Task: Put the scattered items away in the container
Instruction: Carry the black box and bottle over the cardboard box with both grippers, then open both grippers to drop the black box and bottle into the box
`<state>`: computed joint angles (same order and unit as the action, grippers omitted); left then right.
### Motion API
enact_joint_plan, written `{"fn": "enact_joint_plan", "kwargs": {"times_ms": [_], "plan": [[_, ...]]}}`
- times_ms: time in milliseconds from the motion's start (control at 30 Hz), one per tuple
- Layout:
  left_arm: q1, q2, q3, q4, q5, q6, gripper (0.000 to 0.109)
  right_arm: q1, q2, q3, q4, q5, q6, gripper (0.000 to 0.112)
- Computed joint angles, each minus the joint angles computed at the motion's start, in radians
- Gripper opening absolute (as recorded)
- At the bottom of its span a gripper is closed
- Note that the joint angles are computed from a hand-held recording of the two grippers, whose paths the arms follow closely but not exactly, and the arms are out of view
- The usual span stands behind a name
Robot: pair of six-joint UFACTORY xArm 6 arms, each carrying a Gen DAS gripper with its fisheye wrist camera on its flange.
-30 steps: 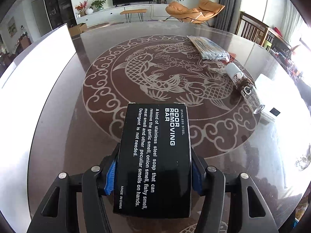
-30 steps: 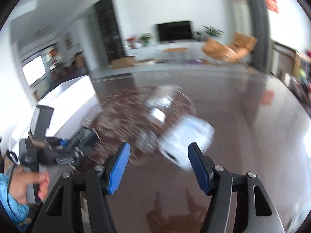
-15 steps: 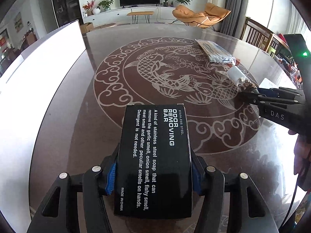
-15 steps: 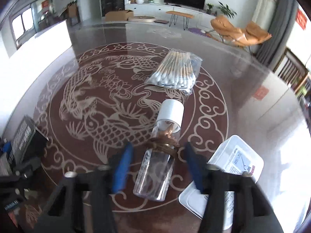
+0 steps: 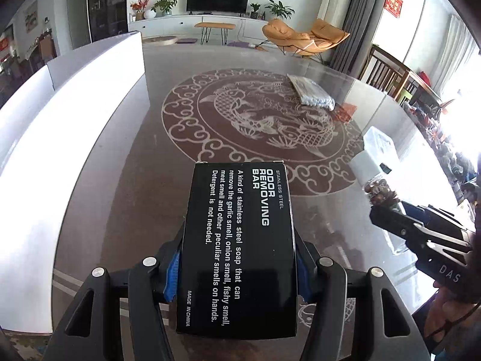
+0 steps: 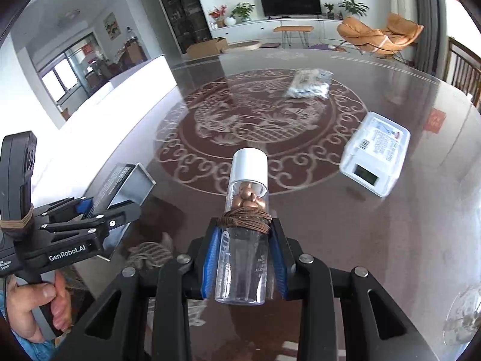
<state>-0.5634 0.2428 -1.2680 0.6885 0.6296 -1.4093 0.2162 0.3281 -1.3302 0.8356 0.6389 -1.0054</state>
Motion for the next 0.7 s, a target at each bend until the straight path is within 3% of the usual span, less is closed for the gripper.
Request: {"fn": "enact_joint_plan", "kwargs": {"times_ms": [200,433,567,700], "plan": [[0.064,-0.282,0.188,0.105,0.051,-0.077,0.058,0.101,-0.02,-0.113,0.07,0.086,-0.044,0.032],[0.294,-0.621,0.448,0.043,0.168,0.046,0.058,0.32,0.062,-0.37,0.1,0.22,-0.031,0.032],[0.444,-0.691,0.521,0.0,0.215,0.144,0.058,0.446,0.199,-0.561,0.025,0.237,0.038,0.032],[0.526,-0.679,0.538,-0.082,0.261,0.227,0.059,0.514,0.353,-0.739,-0.045,0.319,0.118,0.034]]}}
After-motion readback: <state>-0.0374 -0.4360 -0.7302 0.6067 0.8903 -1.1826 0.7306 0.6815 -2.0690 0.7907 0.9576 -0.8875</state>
